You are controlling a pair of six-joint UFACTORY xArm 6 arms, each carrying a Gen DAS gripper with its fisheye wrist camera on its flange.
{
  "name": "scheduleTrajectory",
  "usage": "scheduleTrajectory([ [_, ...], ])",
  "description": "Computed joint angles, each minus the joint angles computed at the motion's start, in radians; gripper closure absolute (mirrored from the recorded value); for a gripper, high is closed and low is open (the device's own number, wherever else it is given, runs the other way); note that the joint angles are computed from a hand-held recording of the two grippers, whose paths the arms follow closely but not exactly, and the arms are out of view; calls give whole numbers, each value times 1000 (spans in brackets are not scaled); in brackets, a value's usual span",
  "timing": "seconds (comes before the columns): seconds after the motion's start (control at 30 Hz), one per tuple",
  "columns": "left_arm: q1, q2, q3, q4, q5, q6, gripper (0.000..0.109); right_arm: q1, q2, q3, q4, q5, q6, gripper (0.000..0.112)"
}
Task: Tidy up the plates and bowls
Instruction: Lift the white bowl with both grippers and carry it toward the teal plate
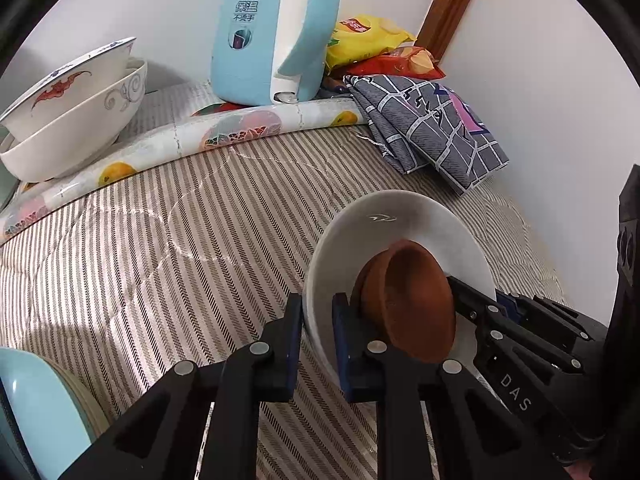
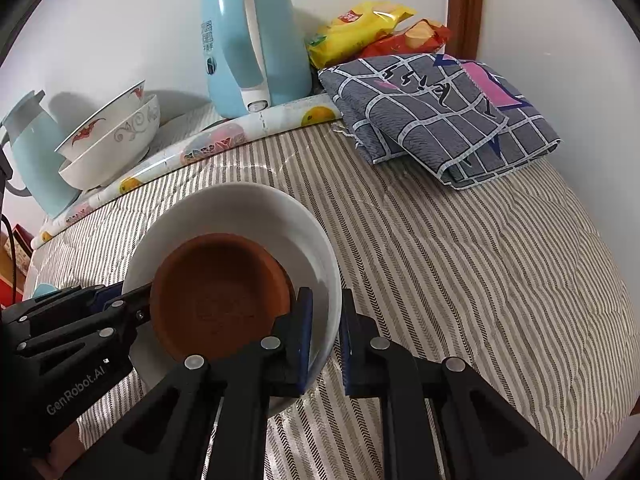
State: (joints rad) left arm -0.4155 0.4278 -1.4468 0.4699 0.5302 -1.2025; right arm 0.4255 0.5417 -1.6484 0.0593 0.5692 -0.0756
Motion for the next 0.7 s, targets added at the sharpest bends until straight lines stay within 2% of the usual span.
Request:
scheduleTrajectory([
  [0.43, -12, -65, 80, 31, -12, -67, 99, 3, -58, 82, 34, -35, -14, 106],
  [0.7, -18, -116, 143, 36, -22, -106, 100, 11, -96, 125, 76, -23, -35, 106],
])
